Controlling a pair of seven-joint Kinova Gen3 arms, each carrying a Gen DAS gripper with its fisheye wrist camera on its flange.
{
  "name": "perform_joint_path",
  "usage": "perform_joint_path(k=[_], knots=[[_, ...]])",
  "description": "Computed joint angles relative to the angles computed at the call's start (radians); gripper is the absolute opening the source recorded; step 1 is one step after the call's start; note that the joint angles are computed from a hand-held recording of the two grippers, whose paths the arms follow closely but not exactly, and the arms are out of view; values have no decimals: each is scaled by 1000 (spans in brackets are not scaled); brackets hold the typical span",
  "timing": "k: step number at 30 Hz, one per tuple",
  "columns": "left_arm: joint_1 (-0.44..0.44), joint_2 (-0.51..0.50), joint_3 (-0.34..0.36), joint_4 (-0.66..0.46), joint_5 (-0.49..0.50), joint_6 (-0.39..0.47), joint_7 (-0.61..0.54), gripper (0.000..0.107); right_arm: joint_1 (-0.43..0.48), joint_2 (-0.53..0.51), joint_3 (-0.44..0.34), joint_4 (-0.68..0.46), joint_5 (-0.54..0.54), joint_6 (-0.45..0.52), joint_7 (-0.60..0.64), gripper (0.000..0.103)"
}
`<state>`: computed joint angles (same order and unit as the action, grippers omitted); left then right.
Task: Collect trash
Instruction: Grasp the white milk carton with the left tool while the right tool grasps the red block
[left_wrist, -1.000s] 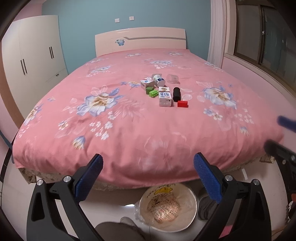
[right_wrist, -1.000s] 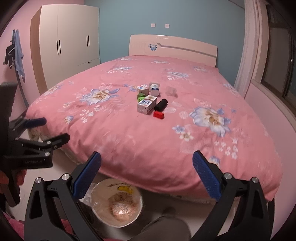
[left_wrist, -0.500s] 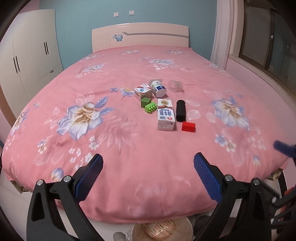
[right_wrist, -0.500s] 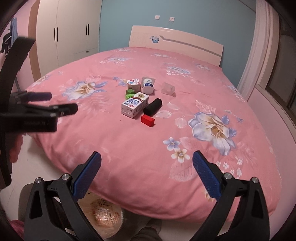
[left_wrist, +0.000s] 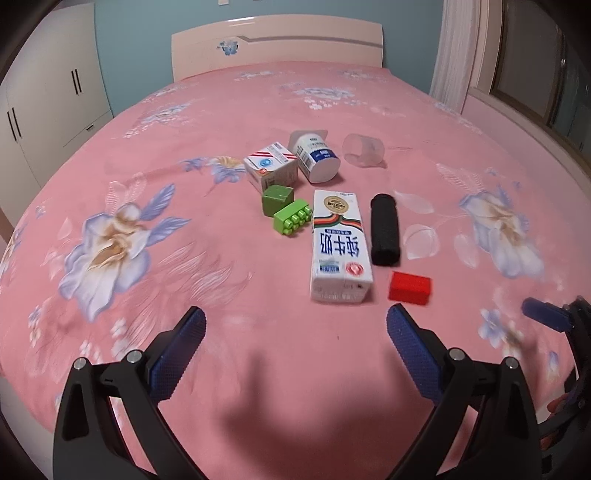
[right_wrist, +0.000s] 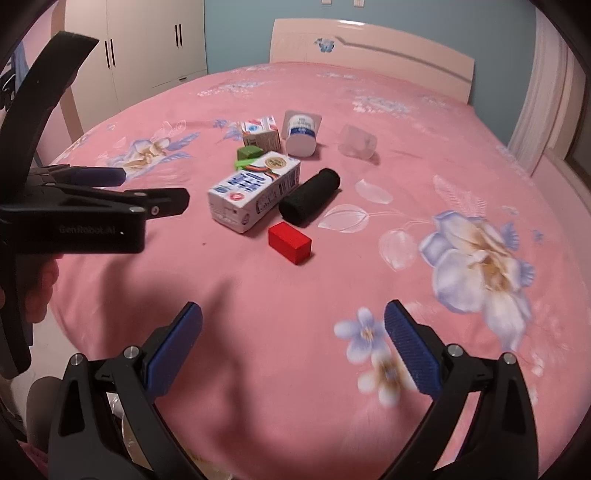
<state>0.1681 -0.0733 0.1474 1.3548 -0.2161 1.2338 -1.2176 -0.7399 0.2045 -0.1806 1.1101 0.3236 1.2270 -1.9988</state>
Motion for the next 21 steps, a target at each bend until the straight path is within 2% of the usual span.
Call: perform_joint_path(k=[5,7,9,14,17,18,21], knots=[[6,87,-15,-22,9,-41,-19,99,77,68,11,-25,-114,-70,99,96],[11,114,-24,-31,9,-55,-19,96,96,95,14,-43,-153,-83,140,87],[10,139,-34,-46,31,-67,-40,87,116,142,14,-91,-199,-61,194,70],[-8,177,-56,-81,118,-76,-95,82,114,180,31,-114,-227,-92,252,66],[-23,201,-60,-106,175,-61,-143,81,123,203,30,-148,-264,-78,281,52],[-25,206,-61,-106,187,-65,-154,81,125,210,31,-157,-275,-73,285,50],[-26,218,-65,-105,196,-85,-174,81,117,216,41,-164,-281,-68,283,50]])
